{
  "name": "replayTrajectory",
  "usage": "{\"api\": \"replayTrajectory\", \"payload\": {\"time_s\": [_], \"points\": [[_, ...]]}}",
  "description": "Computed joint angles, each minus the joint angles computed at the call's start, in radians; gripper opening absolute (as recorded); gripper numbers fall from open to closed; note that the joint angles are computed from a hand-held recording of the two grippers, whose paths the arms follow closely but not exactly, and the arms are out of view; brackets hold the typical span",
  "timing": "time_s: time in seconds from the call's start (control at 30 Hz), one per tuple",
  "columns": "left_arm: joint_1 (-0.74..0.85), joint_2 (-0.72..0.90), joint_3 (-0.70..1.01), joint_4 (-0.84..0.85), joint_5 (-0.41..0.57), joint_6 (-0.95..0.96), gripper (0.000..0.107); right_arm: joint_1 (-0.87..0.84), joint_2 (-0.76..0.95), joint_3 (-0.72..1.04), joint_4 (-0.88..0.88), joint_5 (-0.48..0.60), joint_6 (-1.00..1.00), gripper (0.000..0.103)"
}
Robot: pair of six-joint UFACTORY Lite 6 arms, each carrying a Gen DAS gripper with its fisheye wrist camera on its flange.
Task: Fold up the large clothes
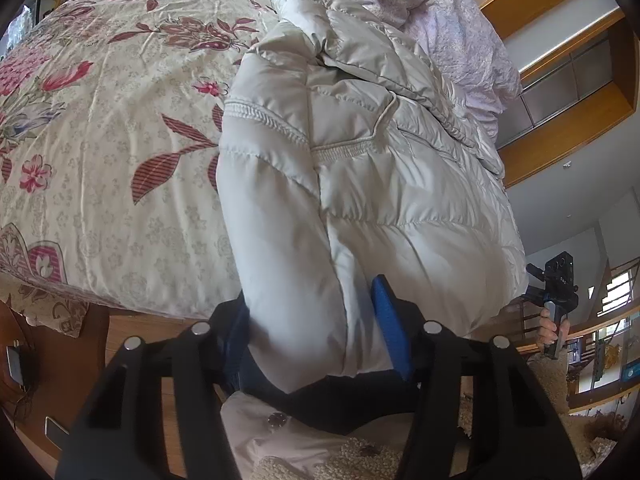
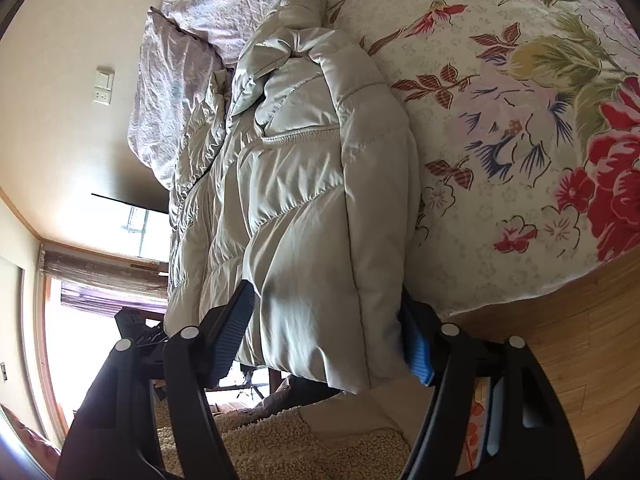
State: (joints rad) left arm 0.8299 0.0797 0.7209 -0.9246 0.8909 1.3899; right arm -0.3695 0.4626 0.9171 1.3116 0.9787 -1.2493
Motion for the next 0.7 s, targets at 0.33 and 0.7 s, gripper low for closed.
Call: {"api": "replayTrajectory", "payload": {"time_s": [0.33, 0.7], "points": [[-0.014, -0.027, -0.026, -0.01, -0.036, -0.009, 0.044, -0.016, 0.009, -0.02, 0.035, 0.009, -0.044, 0.06], [0.001, -0.174, -0.067, -0.069, 0.001, 0.021, 0.017, 0.04, -0.117, -0.087, 0.101, -0.092, -0.099, 0.018]]}}
